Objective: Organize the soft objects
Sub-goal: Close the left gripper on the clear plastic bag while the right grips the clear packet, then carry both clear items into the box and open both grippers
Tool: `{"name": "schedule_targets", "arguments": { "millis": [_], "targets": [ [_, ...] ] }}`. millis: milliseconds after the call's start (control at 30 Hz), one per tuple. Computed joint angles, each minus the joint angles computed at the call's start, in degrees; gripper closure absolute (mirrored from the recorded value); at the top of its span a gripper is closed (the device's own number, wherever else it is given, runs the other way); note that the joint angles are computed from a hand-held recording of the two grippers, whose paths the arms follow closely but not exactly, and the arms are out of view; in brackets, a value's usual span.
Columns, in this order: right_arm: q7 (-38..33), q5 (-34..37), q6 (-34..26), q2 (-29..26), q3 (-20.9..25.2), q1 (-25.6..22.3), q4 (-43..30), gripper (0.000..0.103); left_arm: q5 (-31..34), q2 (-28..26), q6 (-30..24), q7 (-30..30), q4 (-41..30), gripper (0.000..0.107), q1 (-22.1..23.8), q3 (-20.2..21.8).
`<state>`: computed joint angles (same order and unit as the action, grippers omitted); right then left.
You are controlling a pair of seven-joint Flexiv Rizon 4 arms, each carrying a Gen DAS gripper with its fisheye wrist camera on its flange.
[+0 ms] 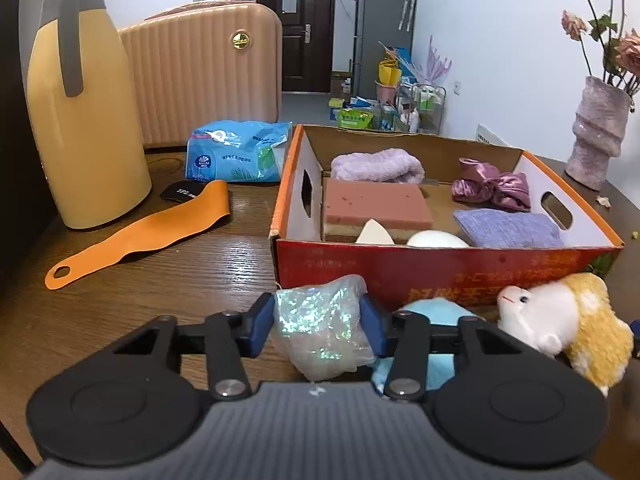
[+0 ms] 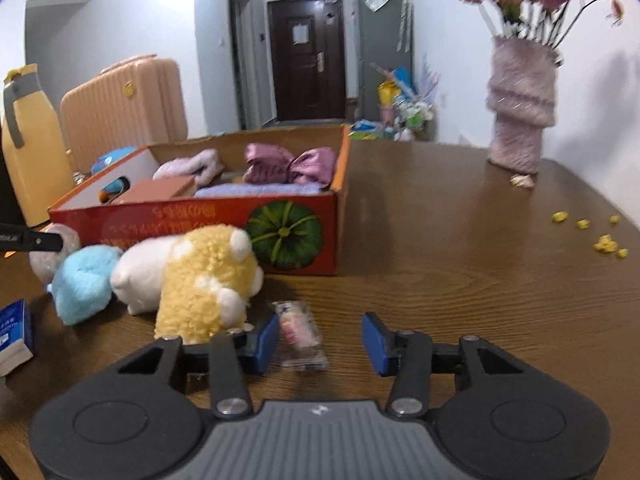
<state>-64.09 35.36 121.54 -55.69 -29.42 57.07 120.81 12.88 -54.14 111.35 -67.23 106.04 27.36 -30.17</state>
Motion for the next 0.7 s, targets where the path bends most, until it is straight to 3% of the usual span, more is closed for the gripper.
{"name": "schedule_targets", "arguments": {
  "millis": [67,167,400,700],
  "targets": [
    [-0.16,-1.58,-0.03,0.07,1.43,-1.83,-0.92,0.074,0.45,-0.77,-0.33,0.01,-0.18,0.073,0.94,-1.24],
    [-0.41,-2.01,-0.23,-0.35,1.61,-2.25,-1.61,0.085,0.74,-0.87,0.29,0.08,0.14,0.081,1.06,-1.48],
    [-0.66,-0.3,0.55,0.48,1.52,-1.44,-0.65,0.087,2.02,1.95,2.46,-2.14,3.41,0.086,2.22,-1.41],
    [-4.58,9.8,6.49,4.49,-2.17,10.34,5.4,0.087,13.98,5.99,7.27,-6.45,15.14,0.087,13.9,-9.37]
  ]
}}
